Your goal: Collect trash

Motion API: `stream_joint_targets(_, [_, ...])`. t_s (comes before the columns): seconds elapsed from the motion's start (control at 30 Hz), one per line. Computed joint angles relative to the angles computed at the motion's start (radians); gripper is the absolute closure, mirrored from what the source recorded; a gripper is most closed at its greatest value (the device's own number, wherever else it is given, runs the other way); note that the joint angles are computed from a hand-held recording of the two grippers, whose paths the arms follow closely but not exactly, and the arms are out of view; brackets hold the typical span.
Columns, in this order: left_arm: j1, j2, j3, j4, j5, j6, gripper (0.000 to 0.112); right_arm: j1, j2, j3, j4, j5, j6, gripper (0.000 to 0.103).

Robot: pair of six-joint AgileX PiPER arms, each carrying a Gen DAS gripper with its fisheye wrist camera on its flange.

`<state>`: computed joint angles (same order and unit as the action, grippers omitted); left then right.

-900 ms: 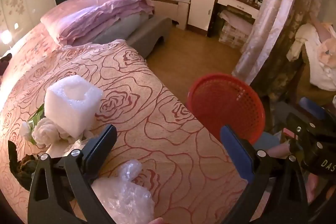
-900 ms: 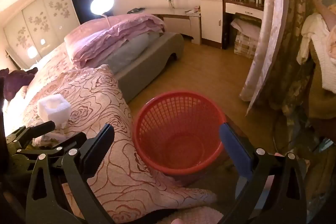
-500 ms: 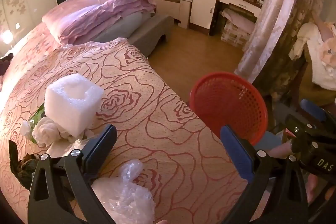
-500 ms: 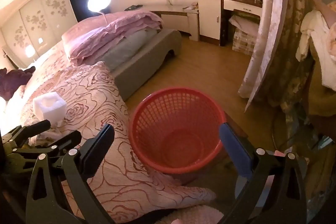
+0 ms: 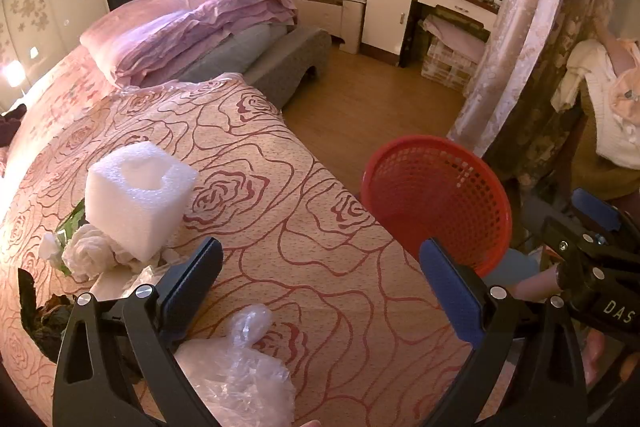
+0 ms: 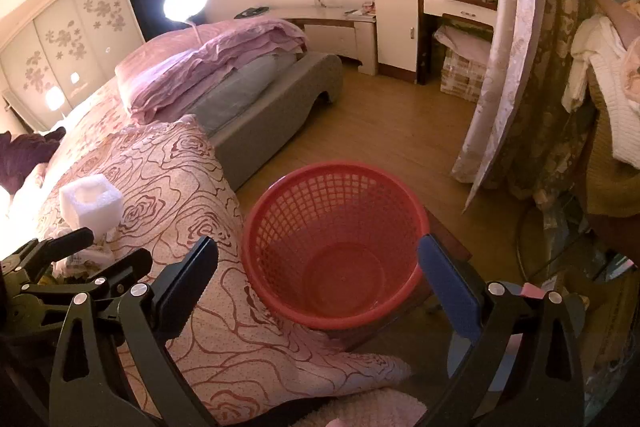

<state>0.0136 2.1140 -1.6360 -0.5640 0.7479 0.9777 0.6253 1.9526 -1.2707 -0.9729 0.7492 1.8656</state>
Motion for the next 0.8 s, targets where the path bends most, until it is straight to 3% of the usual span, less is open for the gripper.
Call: stream_joint_targets(0.8, [0.011,0.001,-0.005,-0.005,0.0,0.01,0.017,0.01,0.004,0.015,0.006,-0.006,0.026,0.006])
